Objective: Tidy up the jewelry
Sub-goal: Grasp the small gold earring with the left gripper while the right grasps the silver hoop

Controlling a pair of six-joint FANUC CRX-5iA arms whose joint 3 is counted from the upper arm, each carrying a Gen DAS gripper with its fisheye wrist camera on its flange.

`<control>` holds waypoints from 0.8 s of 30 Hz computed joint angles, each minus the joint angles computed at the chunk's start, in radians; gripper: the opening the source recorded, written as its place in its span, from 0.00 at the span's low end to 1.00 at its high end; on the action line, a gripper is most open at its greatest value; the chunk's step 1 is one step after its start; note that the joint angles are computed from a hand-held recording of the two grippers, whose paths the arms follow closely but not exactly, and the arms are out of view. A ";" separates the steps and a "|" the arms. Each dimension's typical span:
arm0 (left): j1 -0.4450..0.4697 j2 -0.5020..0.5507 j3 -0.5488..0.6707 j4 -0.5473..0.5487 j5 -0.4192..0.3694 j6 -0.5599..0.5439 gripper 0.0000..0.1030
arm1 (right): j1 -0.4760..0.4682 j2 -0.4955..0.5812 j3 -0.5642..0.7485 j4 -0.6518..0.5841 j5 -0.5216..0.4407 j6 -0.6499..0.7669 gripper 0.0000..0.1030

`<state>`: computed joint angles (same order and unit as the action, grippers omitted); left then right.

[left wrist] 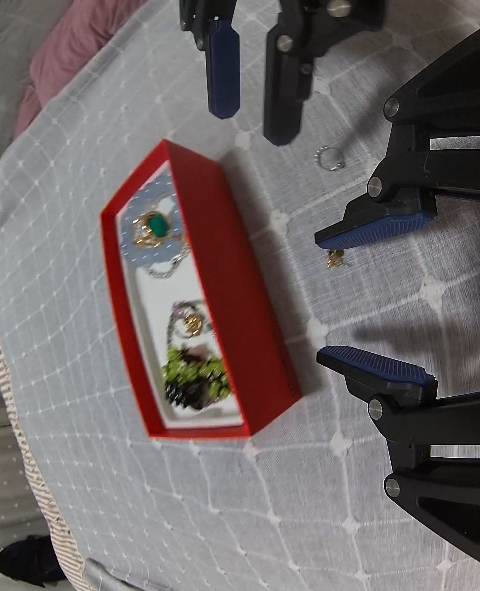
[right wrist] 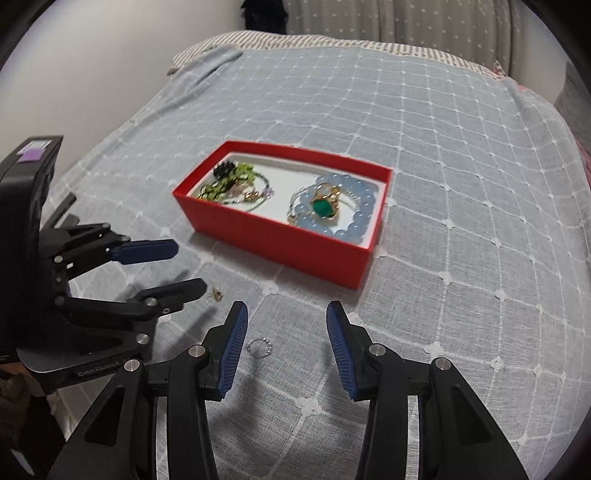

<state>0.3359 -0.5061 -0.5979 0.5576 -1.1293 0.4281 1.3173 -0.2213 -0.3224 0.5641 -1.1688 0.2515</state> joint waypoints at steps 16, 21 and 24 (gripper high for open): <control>-0.019 0.008 -0.007 -0.015 0.009 -0.001 0.45 | -0.011 0.026 0.032 -0.054 0.007 0.062 0.34; -0.025 0.017 -0.004 -0.017 0.009 0.000 0.45 | -0.016 0.035 0.039 -0.067 0.006 0.083 0.34; -0.024 0.022 -0.004 -0.011 0.004 -0.001 0.45 | -0.018 0.032 0.037 -0.072 0.017 0.101 0.34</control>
<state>0.3124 -0.4846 -0.6020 0.5468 -1.1249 0.4266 1.2990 -0.1895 -0.2850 0.4919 -1.1516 0.3520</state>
